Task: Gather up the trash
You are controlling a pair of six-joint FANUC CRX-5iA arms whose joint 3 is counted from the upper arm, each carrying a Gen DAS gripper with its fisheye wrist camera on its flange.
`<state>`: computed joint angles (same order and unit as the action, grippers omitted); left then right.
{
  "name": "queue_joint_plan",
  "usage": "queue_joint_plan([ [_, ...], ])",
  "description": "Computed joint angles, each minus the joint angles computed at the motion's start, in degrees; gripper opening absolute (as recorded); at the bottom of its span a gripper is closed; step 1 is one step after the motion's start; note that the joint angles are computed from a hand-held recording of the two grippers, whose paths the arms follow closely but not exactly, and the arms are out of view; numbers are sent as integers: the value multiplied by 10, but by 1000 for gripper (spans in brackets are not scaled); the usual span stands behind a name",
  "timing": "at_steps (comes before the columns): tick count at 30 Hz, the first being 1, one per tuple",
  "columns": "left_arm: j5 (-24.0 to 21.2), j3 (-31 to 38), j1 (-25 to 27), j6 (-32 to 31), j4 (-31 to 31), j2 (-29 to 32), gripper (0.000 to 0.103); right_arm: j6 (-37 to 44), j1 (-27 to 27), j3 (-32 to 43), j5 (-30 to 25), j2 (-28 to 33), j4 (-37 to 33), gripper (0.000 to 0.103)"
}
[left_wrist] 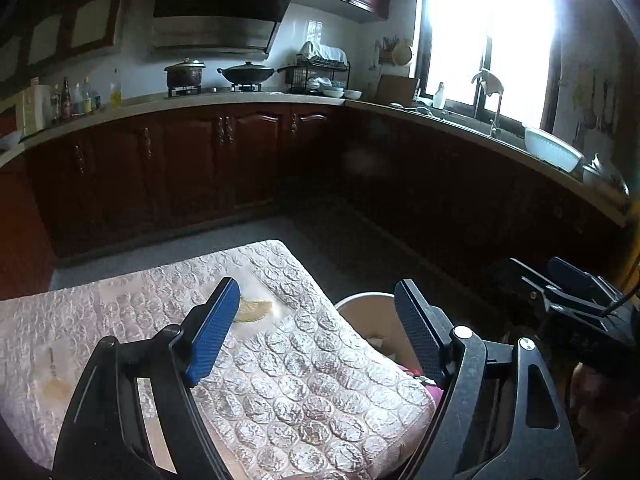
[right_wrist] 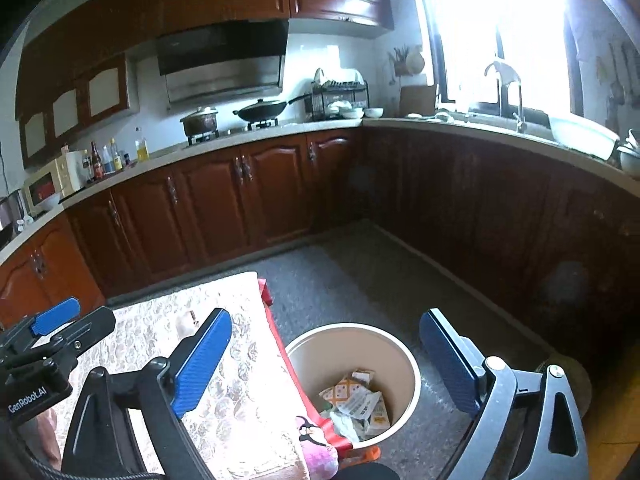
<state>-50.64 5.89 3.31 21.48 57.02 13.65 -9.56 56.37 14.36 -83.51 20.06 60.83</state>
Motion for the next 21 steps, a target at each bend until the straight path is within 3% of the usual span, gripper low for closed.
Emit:
queue_joint_plan([
  [21,42,-32,-11,-26,8,-27,80,-9,9,-19,6,-13,23,94],
])
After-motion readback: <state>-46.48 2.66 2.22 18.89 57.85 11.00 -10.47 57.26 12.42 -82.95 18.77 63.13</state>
